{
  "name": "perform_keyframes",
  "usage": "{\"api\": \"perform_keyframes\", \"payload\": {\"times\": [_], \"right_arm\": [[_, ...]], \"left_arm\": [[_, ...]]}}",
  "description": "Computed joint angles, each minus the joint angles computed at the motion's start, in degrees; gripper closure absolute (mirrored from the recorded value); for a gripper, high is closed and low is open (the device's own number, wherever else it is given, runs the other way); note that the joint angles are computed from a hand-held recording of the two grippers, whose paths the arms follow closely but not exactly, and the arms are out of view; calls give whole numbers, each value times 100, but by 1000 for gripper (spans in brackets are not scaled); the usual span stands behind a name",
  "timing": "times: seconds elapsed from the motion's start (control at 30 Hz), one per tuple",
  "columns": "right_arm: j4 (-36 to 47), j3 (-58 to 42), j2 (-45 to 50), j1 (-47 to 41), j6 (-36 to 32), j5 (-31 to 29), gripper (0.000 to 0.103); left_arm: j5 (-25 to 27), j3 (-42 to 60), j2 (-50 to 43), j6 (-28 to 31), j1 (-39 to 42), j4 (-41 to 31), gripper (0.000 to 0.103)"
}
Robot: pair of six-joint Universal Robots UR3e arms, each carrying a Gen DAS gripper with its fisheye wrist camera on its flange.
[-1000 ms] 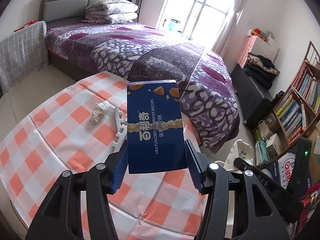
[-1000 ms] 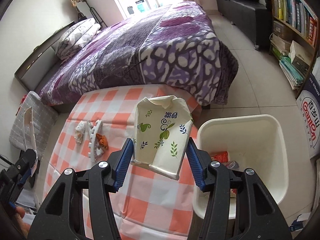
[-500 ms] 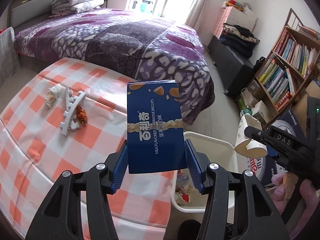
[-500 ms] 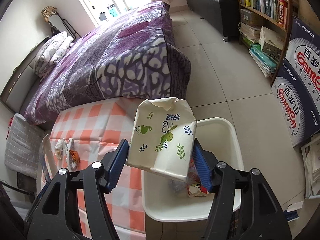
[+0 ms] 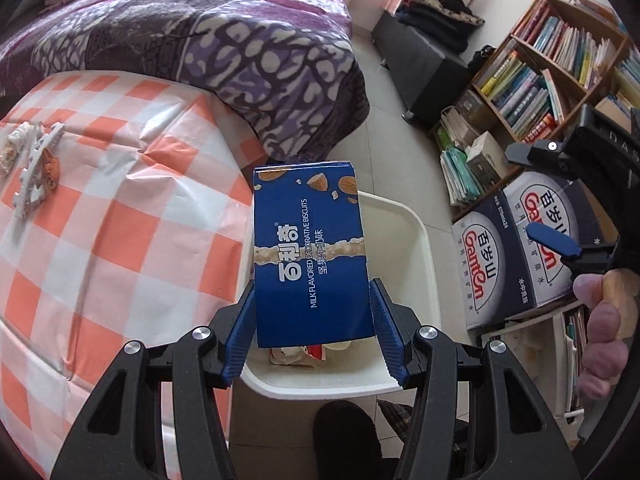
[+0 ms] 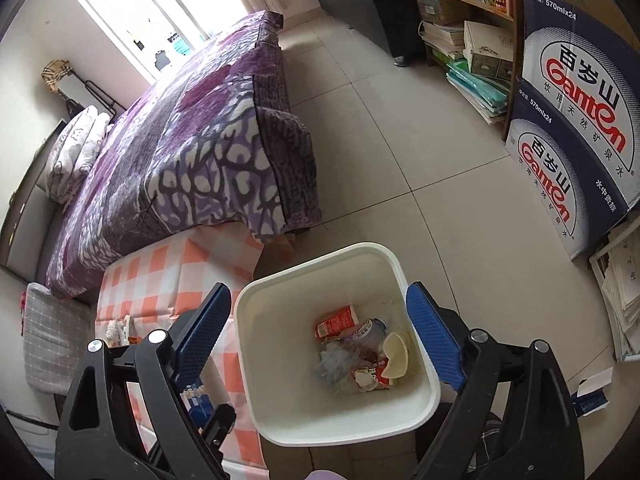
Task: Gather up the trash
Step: 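Carry the box and paper cup over the white bin and open both tools, then grasp the white foam comb-shaped strip with the left tool and lift it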
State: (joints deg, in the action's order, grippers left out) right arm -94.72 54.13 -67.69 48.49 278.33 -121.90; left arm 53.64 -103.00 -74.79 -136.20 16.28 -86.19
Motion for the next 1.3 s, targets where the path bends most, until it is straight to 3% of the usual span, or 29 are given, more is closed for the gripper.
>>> {"api": "perform_keyframes", "payload": {"times": [0.17,0.27,0.5,0.7,0.97,1.13,1.3], "right_arm": [[-313,531,-327,-40,77,3,15],[-381,647,-399,-48,102,20,13],[-438,555,-280,-77,34,147,10],[-554,224,76,-164,-196,481,7],[-1173,-30,548,-393,-464,1177,7],[-1345,-693,1115,-487,-657,1523,7],[-886,-2308,2122,-541,-1014,1821,7]], "left_arm": [[-22,-47,-23,66,-272,-106,48],[-4,-124,7,62,-320,-55,33],[-3,-54,-28,60,-199,-105,30],[425,-7,-258,-101,-197,260,25],[1650,531,-1650,-807,15,1597,25],[1682,1402,-2627,-1389,615,2215,25],[1818,2411,-3525,-1614,851,2472,25]]}}
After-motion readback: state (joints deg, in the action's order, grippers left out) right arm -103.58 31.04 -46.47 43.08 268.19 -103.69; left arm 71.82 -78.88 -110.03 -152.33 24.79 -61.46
